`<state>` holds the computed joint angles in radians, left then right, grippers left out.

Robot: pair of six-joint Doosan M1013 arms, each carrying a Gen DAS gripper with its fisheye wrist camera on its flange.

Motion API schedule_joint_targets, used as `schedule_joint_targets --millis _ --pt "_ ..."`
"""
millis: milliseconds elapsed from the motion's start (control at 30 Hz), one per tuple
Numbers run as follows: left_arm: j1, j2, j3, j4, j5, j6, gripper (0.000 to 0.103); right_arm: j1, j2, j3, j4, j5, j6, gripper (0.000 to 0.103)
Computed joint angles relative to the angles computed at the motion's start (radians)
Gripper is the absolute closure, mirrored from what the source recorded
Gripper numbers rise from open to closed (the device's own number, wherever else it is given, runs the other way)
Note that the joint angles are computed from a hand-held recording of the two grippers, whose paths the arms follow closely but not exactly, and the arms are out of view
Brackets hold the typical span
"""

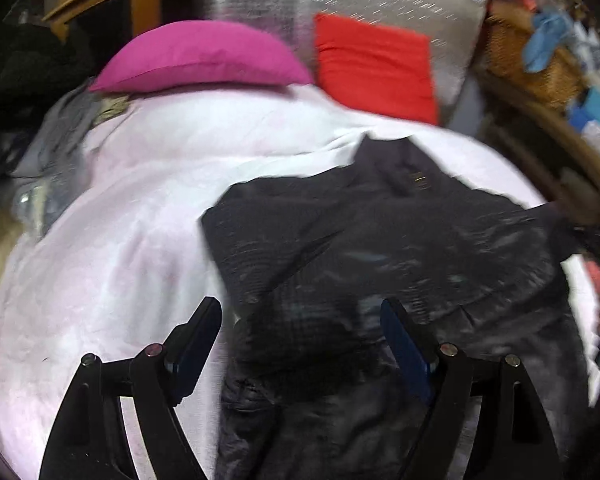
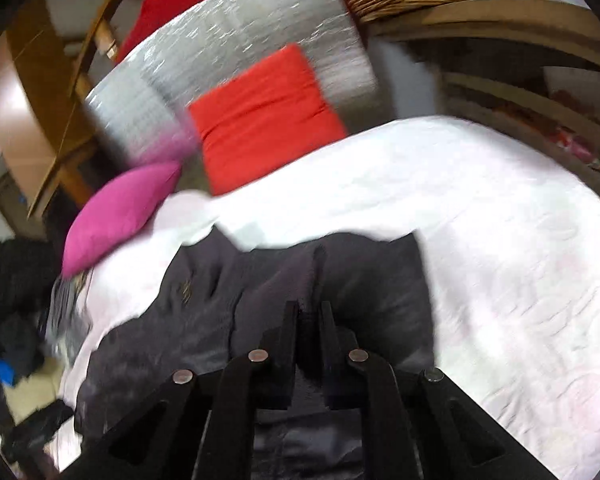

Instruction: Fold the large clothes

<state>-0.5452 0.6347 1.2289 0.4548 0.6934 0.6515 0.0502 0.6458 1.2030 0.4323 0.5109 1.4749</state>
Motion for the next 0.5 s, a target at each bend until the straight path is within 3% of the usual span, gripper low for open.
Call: schedule_joint_targets --millis 67,167,233,367,500 --pt "-0.002 -0.003 0.007 0.032 -0.013 -0.032 0.019 -0.005 0.014 -0.019 -0.063 0.019 0.071 0.094" --pt "-0.003 0.03 -0.037 0.021 0.068 -0.037 0.019 -0.006 0.038 -0.046 -0.182 0.066 0.199 0.095" --pt "-0.004 0.053 -0.068 0.003 0.112 -0.019 0.019 -0.023 0.053 -0.063 -0.103 0.126 0.157 0.095" --pt "-0.007 0.094 -0.119 -0.08 0.166 0.089 0.019 -0.033 0.033 -0.036 0.063 0.102 0.024 0.094" --pt "-0.033 0.115 -0.147 -0.006 0.234 0.135 0.019 -0.035 0.018 -0.017 0.209 0.094 -0.085 0.094"
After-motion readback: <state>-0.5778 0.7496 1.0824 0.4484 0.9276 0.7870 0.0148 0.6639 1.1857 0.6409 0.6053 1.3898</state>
